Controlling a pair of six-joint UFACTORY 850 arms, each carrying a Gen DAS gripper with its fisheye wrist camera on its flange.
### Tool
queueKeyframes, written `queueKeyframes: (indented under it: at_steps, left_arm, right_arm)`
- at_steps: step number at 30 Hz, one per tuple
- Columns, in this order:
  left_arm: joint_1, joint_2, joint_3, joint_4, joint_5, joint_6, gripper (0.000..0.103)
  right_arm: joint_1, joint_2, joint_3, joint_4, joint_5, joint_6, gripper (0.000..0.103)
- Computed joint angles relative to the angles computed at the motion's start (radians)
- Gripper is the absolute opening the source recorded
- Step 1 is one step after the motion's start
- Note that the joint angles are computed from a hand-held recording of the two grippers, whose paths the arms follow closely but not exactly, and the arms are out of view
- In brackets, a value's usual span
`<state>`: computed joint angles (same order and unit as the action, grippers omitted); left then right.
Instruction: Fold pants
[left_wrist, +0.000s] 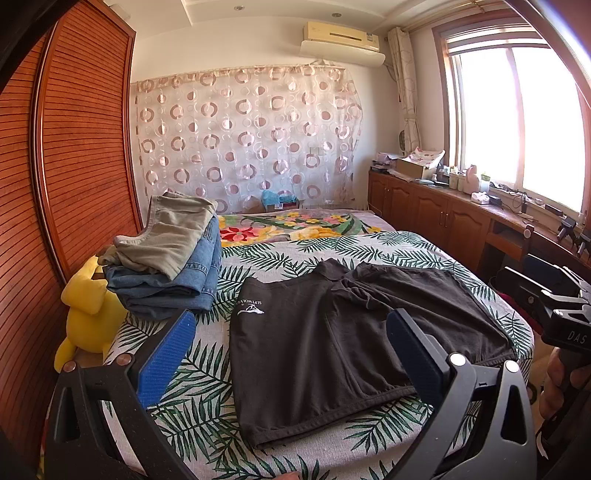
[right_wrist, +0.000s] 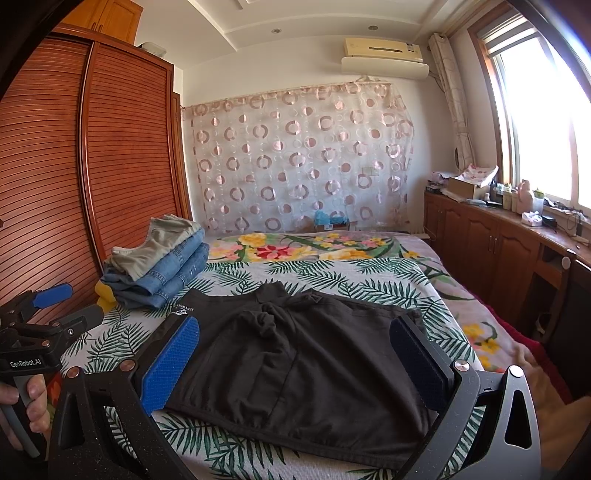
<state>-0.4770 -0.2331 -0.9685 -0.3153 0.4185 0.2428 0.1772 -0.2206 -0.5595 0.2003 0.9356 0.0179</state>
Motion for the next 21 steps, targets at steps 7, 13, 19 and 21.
queueKeyframes:
  at_steps: [7,13,19,21]
  left_arm:
    - [-0.004,0.001,-0.002,-0.010,-0.002,0.008,0.103]
    - [-0.004,0.001,-0.002,-0.009,0.000,0.007,0.103]
    - [-0.004,0.001,-0.002,-0.013,0.000,0.011,0.103]
    - [-0.004,0.002,0.000,-0.011,0.002,0.010,0.103]
  right_arm:
    - [0.000,-0.001,-0.002,-0.001,-0.001,0.001,0.103]
    - [0.004,-0.002,-0.005,0.003,-0.003,0.000,0.103]
    - [0.003,-0.004,-0.005,0.001,-0.001,0.000,0.103]
    - [0.002,-0.002,-0.003,-0.001,-0.001,0.002,0.103]
